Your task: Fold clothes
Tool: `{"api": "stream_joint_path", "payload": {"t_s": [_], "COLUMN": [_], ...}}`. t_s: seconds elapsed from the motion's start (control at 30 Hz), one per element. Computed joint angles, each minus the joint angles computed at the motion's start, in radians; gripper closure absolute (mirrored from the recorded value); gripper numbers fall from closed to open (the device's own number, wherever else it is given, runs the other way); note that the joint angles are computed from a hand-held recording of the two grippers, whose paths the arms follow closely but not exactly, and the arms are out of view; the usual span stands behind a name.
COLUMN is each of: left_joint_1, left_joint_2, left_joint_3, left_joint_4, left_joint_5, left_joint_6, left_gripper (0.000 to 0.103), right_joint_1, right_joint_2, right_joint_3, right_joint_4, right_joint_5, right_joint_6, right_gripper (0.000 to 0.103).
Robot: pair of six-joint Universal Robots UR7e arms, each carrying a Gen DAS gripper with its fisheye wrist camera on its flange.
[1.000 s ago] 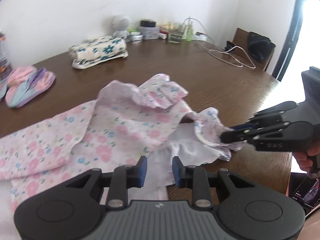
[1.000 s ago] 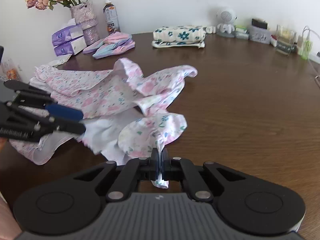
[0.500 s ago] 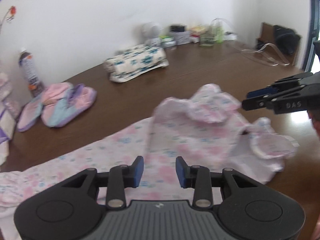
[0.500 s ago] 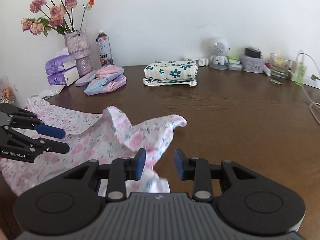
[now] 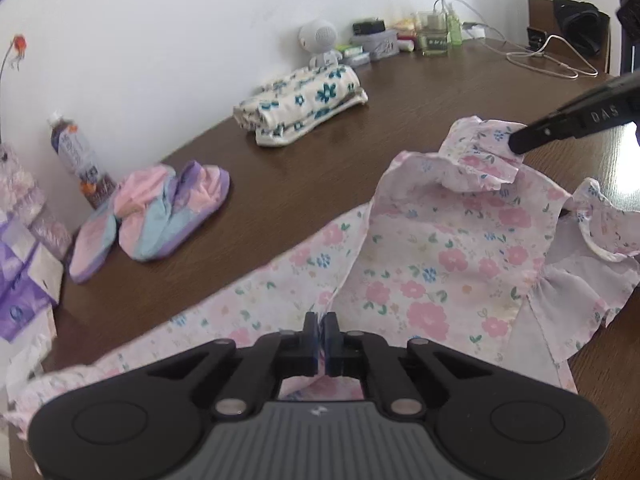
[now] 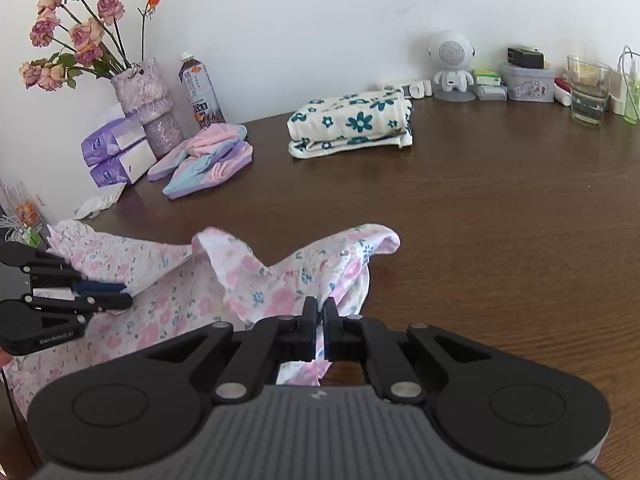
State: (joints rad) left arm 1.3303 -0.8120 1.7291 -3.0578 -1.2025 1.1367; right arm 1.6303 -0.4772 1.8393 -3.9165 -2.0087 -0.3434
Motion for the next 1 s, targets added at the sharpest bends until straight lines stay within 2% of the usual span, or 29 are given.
{"api": "stream_joint_path", "payload": {"t_s": [0.23, 0.33, 0.43, 0.5, 0.57, 0.63, 0.67, 0.7, 0.77, 0.8, 0.83, 0.93, 1.0], "left_joint_1": [-0.027, -0.039, -0.04, -0.032, -0.017, -0.004, 0.002, 0.008, 0.018, 0.022, 0.026, 0.036, 0.039], "left_joint_2": [0.069, 0.127, 0.178, 0.172, 0.137, 0.085, 0.058, 0.032, -0.012, -0.031, -0.048, -0.073, -0.073], "left_joint_3": [-0.103, -0.186, -0.272, -0.305, -0.295, -0.247, -0.221, -0.197, -0.151, -0.131, -0.111, -0.066, -0.041], "left_joint_4": [-0.098, -0.12, -0.087, 0.014, 0.109, 0.17, 0.2, 0.231, 0.275, 0.294, 0.304, 0.288, 0.239], "left_joint_5": [-0.003, 0.01, 0.028, 0.015, -0.028, -0.062, -0.071, -0.077, -0.075, -0.068, -0.065, -0.046, -0.029], "left_joint_6": [0.063, 0.08, 0.034, -0.055, -0.106, -0.103, -0.1, -0.097, -0.085, -0.076, -0.062, 0.001, 0.054], "left_gripper": [0.102, 0.102, 0.101, 0.092, 0.087, 0.076, 0.066, 0.062, 0.062, 0.062, 0.062, 0.061, 0.061], "right_joint_1": [0.006, 0.001, -0.001, -0.005, -0.012, -0.024, -0.028, -0.03, -0.033, -0.032, -0.031, -0.025, -0.012], "right_joint_2": [-0.015, -0.013, 0.011, 0.036, 0.057, 0.061, 0.062, 0.064, 0.062, 0.059, 0.057, 0.049, 0.044], "right_joint_3": [-0.058, -0.115, -0.195, -0.255, -0.3, -0.312, -0.316, -0.319, -0.316, -0.308, -0.302, -0.279, -0.258], "right_joint_4": [0.027, 0.061, 0.091, 0.116, 0.142, 0.17, 0.18, 0.188, 0.195, 0.185, 0.175, 0.137, 0.093], "right_joint_5": [0.019, 0.018, -0.004, -0.029, -0.042, -0.031, -0.032, -0.036, -0.038, -0.036, -0.034, -0.029, -0.02], "right_joint_6": [-0.015, 0.011, 0.038, 0.043, 0.049, 0.07, 0.072, 0.071, 0.078, 0.08, 0.082, 0.076, 0.048], "right_gripper": [0.101, 0.101, 0.101, 0.101, 0.101, 0.101, 0.1, 0.098, 0.089, 0.079, 0.075, 0.071, 0.064]}}
